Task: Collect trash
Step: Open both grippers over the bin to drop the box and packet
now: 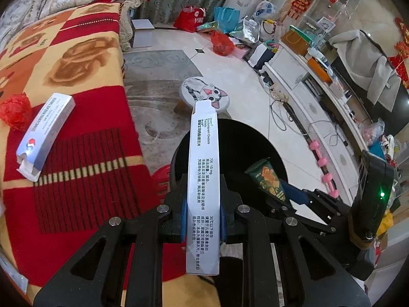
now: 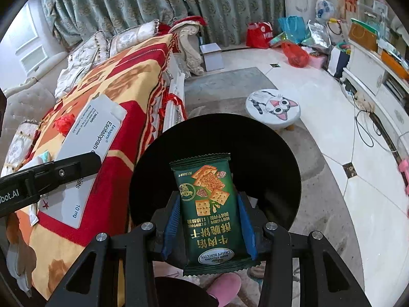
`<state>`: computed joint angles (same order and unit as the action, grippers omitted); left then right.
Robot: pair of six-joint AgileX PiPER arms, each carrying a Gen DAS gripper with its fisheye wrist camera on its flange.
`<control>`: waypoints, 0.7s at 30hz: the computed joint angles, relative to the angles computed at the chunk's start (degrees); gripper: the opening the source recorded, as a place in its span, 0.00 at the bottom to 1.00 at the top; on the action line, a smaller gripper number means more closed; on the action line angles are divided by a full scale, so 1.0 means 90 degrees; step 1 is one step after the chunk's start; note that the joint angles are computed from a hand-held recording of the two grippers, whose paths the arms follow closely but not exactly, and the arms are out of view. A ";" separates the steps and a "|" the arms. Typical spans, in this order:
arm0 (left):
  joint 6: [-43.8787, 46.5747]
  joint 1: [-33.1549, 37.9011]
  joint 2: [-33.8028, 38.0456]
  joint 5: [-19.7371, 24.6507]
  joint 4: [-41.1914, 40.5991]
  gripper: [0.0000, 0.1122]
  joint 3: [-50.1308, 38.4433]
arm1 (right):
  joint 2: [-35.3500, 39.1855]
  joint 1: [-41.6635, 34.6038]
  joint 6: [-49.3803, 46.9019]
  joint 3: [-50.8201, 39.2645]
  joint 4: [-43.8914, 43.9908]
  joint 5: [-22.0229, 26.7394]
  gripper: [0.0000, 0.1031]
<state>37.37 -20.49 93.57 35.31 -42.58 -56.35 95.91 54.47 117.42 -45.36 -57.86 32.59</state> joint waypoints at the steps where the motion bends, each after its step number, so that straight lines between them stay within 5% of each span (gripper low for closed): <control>1: 0.0065 0.0018 0.0054 0.0074 -0.0101 0.16 -0.0049 | -0.0012 -0.0019 0.0053 0.0020 -0.0014 -0.0004 0.41; 4: 0.0351 0.0038 0.0146 0.0219 -0.0392 0.24 -0.0119 | -0.0045 -0.0107 0.0155 0.0036 -0.0001 0.0015 0.43; 6: 0.0553 0.0028 0.0081 0.0196 -0.0584 0.48 -0.0023 | -0.0077 -0.0122 0.0238 0.0077 -0.0013 0.0031 0.47; 21: 0.0121 0.0392 -0.0510 -0.0082 0.0126 0.49 0.0383 | 0.0106 -0.0017 -0.0198 -0.0174 0.0377 0.0025 0.50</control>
<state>38.46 -16.96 88.98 34.57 -41.44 -52.91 96.86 54.32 115.63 -46.92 -54.46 32.82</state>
